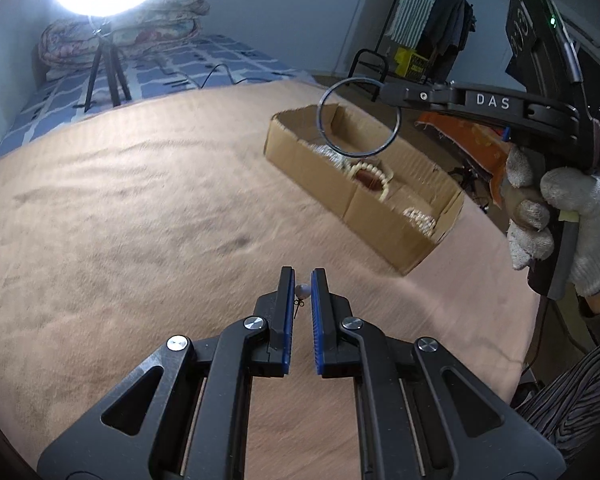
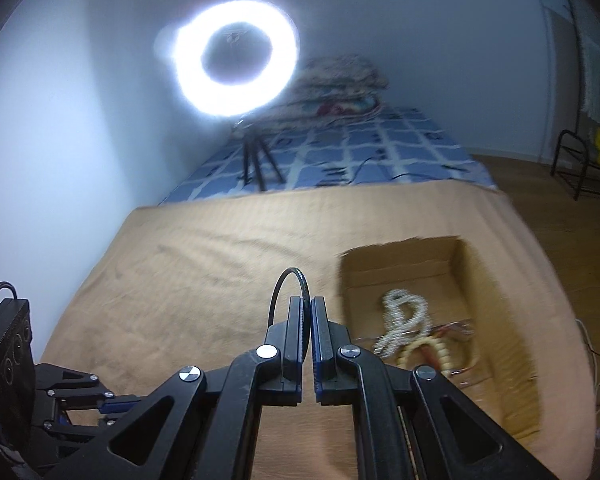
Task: Organize jewelry
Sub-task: 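Carry the earring in the left tool while the right tool carries the bangle to the box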
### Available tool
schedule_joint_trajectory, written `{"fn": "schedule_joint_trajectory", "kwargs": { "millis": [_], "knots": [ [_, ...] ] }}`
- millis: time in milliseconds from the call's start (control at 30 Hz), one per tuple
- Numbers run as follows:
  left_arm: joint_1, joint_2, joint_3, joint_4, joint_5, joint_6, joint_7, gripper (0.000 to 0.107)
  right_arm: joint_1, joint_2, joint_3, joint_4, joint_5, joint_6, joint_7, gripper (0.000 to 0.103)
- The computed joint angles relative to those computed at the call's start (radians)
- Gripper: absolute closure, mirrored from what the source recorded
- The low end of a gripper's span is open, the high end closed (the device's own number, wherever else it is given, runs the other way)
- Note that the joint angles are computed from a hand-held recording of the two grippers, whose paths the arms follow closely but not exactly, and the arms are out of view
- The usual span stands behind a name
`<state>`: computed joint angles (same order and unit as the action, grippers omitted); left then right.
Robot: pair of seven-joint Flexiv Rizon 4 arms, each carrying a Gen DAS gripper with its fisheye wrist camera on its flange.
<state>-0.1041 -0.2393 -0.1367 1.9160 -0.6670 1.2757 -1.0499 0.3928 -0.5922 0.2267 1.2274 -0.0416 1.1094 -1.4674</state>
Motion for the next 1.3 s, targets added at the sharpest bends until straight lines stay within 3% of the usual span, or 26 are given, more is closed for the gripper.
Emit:
{"fn": "schedule_joint_trajectory", "kwargs": {
  "millis": [433, 900, 1300],
  "knots": [
    [-0.038, -0.132, -0.055, -0.220, 0.055, -0.021, -0.038, 0.101, -0.060, 0.000, -0.059, -0.012, -0.032, 0.031, 0.088, 0.102],
    [-0.094, -0.309, -0.053, -0.453, 0.200, -0.119, -0.170, 0.101, -0.114, -0.089, -0.034, -0.122, 0.005, -0.033, 0.013, 0.102],
    [-0.133, -0.387, -0.032, -0.563, 0.300, -0.176, -0.247, 0.101, -0.133, -0.158, -0.019, -0.193, 0.065, -0.070, -0.015, 0.102]
  ]
}}
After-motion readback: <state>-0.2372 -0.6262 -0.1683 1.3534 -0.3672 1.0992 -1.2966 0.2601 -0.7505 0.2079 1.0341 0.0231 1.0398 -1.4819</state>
